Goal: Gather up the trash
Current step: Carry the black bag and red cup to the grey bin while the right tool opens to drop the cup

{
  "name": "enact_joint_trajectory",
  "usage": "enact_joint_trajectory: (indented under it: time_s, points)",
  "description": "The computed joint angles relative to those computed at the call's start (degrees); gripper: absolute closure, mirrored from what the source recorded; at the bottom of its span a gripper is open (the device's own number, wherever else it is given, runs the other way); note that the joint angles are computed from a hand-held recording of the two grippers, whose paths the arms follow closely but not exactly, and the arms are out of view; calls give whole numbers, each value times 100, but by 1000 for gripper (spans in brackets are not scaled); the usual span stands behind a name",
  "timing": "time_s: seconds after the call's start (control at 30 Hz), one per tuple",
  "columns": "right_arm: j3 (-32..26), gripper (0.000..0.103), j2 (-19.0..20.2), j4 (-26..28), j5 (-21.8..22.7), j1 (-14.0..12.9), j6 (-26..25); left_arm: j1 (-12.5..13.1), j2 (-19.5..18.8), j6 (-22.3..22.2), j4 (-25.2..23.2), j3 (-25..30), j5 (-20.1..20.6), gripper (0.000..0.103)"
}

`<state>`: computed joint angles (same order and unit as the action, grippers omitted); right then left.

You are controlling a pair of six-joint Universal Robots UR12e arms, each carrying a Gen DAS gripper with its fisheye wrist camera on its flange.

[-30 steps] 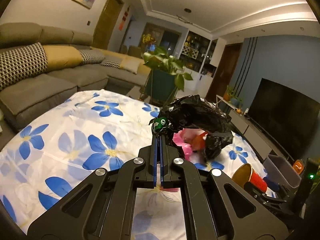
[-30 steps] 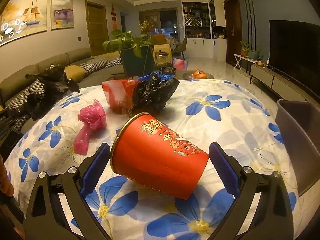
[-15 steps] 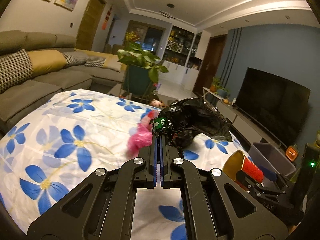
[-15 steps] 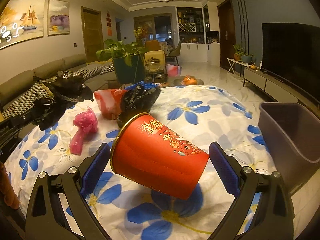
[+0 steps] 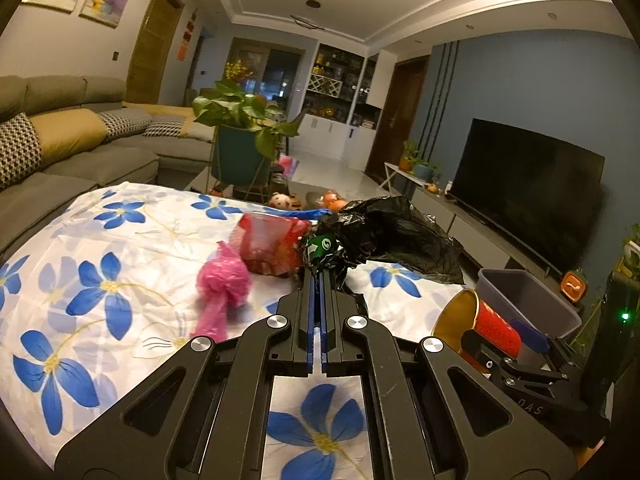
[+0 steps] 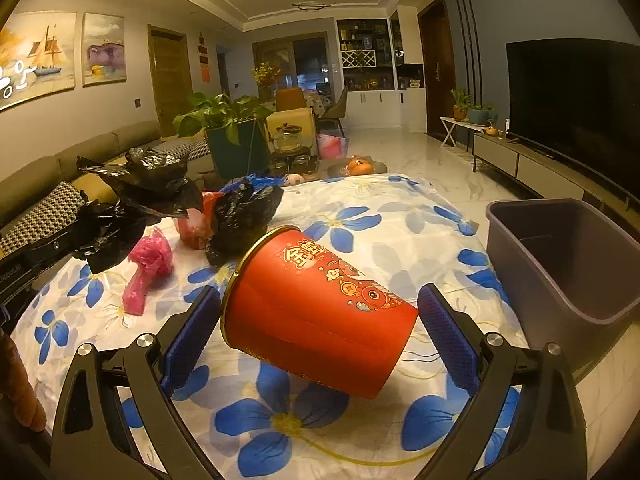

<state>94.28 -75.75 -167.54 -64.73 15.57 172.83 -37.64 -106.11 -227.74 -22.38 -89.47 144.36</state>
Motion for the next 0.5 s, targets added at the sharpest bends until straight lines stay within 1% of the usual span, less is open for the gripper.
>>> enact_joint_trajectory:
  time_s: [0.5]
  points:
    - [-9, 8, 13, -156, 35, -173, 140, 38, -293, 430, 139, 386, -291, 102]
